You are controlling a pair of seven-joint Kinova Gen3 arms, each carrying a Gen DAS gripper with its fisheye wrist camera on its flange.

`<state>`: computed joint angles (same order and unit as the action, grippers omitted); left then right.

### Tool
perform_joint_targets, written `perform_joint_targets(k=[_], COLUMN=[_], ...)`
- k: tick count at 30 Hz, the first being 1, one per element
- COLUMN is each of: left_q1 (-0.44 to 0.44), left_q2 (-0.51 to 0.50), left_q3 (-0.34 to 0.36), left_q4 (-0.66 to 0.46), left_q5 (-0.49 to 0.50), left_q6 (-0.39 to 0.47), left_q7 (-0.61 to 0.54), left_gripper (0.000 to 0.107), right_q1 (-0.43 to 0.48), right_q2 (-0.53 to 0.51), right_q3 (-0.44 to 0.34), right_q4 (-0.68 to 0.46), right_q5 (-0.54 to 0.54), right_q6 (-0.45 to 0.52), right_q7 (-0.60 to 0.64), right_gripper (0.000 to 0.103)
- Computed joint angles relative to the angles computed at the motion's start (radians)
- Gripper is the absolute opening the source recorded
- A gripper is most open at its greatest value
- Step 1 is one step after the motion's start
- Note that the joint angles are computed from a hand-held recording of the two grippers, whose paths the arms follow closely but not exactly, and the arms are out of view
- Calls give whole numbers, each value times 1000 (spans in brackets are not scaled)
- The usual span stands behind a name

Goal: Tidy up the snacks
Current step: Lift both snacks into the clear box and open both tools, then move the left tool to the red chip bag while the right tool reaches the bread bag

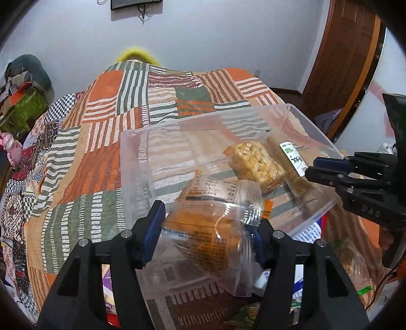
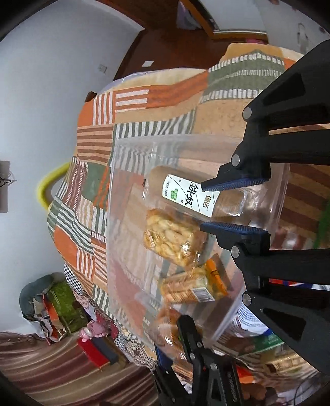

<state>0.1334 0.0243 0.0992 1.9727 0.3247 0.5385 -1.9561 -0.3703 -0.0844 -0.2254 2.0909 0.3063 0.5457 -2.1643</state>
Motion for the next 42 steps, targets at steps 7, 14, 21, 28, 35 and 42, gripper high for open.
perform_joint_targets(k=[7, 14, 21, 28, 35, 42], left_q1=[-1, -28, -91, -101, -98, -153], left_q2=[10, -25, -131, -320, -375, -327], left_q3=[0, -25, -118, -151, -224, -282], left_q4=[-13, -5, 23, 91, 167, 270], left_q5=[-25, 95, 330, 207, 16, -41], left_q6=[19, 86, 191, 135, 138, 101], left_q7=[19, -117, -311, -297, -280, -288], left_gripper=[61, 68, 80, 88, 90, 90], right_q1=[-25, -11, 54, 134, 221, 286], right_q2=[-25, -30, -160, -298, -374, -373], right_q3=[6, -36, -172, -324, -440, -539], right_q4=[12, 14, 80, 120, 164, 205], right_q5=[-33, 51, 204, 282, 197, 133], right_q6=[6, 13, -8, 18, 16, 40], right_q7=[14, -79, -292, -418, -439, -459], right_gripper=[23, 27, 57, 76, 80, 81])
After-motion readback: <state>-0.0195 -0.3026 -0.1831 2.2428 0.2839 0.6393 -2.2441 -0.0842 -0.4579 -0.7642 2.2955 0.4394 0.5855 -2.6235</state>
